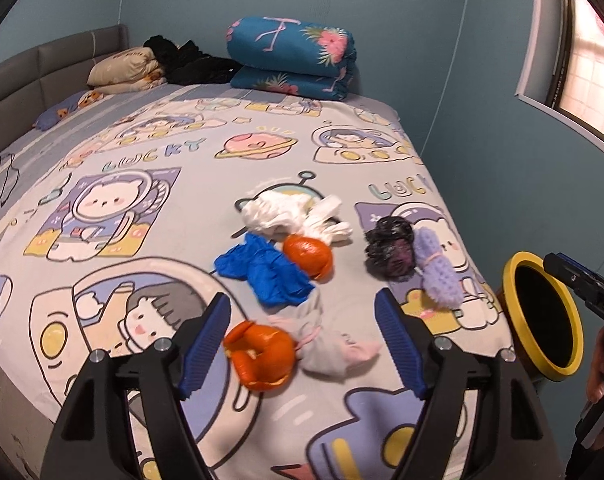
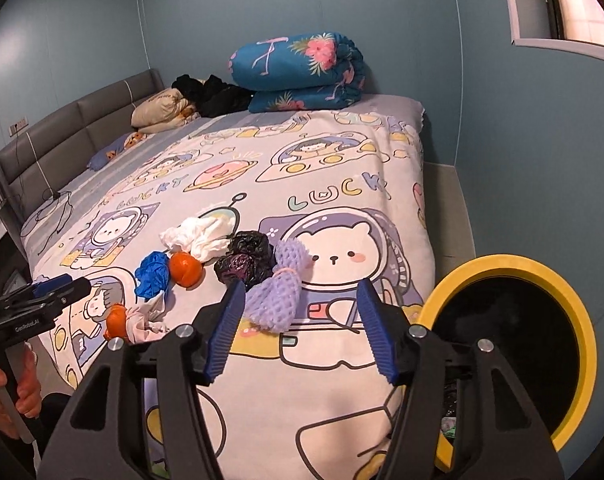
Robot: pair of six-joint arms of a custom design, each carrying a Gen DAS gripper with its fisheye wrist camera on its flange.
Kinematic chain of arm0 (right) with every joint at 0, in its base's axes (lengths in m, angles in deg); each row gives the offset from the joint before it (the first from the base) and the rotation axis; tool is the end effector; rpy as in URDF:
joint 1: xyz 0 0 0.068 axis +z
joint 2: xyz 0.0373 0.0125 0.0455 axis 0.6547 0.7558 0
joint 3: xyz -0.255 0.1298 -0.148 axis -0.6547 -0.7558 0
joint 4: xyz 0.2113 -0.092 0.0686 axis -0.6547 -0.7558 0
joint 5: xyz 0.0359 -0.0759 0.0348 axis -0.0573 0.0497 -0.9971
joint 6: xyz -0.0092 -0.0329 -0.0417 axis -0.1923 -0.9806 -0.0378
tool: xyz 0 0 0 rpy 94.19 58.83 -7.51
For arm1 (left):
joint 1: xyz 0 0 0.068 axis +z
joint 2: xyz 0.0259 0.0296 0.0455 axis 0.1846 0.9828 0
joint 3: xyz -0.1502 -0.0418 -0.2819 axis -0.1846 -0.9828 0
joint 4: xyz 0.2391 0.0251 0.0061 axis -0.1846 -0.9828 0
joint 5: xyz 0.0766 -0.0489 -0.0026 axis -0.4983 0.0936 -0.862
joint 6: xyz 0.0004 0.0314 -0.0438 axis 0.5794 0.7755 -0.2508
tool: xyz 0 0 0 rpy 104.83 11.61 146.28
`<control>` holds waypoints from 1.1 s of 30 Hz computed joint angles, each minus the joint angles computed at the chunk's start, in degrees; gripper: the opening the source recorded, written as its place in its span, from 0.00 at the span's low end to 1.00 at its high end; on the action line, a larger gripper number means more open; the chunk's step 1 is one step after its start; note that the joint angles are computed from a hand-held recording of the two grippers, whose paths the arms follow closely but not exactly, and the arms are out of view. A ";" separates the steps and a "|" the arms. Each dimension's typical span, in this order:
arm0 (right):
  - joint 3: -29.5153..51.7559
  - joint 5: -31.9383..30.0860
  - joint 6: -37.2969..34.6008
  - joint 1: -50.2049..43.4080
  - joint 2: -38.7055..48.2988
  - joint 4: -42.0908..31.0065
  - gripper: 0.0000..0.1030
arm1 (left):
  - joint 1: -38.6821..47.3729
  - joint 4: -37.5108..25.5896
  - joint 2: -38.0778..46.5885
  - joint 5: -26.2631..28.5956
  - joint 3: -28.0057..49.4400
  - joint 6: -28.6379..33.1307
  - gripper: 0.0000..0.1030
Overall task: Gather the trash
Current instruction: 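Move both tools back over the trash on the bed, then grasp the orange peel with the left tool while the right tool grasps the lavender mesh net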
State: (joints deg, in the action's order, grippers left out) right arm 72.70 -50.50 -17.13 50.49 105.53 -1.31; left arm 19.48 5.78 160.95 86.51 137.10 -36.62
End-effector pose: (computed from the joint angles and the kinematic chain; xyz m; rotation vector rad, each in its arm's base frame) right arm 0.2566 0.0372 0.2913 0.2490 2.2185 0.0718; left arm 0.3419 0.0373 0.2587 0.3151 2.3135 -0.3526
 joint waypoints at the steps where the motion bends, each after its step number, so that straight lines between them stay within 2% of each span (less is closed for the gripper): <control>1: 0.10 0.00 0.05 0.18 0.86 0.42 0.54 | 0.29 0.06 0.45 0.04 0.02 0.10 0.69; 17: 4.07 -0.43 1.59 0.97 15.31 5.30 0.56 | 7.43 1.69 7.64 3.39 -1.48 3.82 0.69; 33: 10.01 -1.18 2.95 -0.38 25.98 7.18 0.56 | 4.93 2.77 13.69 2.14 2.19 -0.06 0.69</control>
